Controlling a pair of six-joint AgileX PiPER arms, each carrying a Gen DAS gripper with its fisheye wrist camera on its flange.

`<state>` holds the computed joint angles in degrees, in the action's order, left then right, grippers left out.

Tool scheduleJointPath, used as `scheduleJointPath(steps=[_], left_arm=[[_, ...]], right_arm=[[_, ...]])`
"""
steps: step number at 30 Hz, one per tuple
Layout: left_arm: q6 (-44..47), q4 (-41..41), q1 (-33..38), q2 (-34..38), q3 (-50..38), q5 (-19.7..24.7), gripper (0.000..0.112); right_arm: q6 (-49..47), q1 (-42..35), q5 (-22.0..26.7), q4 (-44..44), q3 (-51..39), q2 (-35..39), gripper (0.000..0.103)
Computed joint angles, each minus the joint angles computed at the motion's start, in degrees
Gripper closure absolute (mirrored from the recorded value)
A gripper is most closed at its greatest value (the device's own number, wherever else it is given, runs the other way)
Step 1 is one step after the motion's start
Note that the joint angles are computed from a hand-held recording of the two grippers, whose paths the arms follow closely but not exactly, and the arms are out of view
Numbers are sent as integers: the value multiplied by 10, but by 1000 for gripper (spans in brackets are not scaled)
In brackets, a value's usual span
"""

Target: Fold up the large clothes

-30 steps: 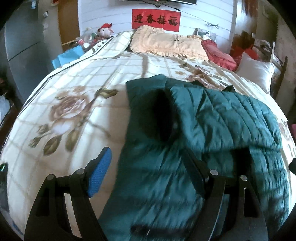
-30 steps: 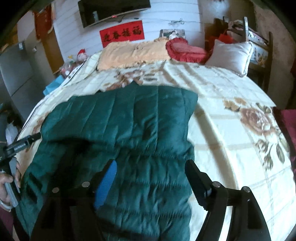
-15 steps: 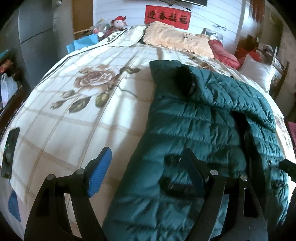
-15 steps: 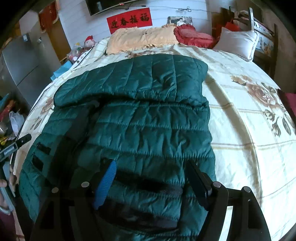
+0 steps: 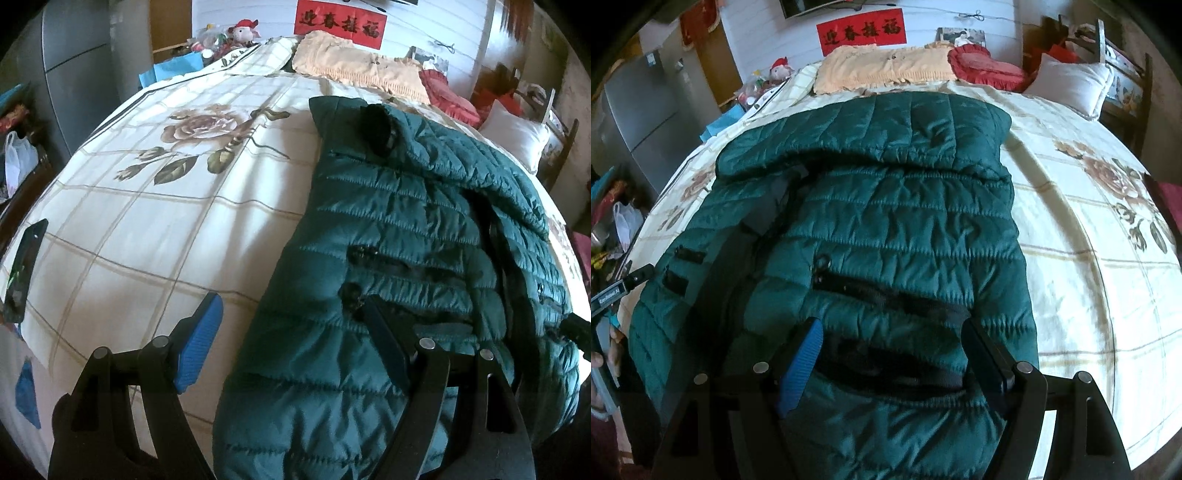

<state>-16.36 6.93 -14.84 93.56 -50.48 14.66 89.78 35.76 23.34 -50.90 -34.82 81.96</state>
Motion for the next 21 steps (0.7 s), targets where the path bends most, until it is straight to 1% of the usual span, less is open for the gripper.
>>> scheduleJointPath(steps=[4,9,15,21], left_arm=[[49,-49,6,-3,7,1,33],[37,-33,4,-3,16,3,33],[69,-62,12,-6,27,4,33],[105,-99,17,-6,33,3,33]], right_arm=[[-3,11,10,11,6,-8,28],[-8,21,15,21,17,-19,28],[-4,27,16,27,29,-34,28],[-16,34,30,40,29,-42,27]])
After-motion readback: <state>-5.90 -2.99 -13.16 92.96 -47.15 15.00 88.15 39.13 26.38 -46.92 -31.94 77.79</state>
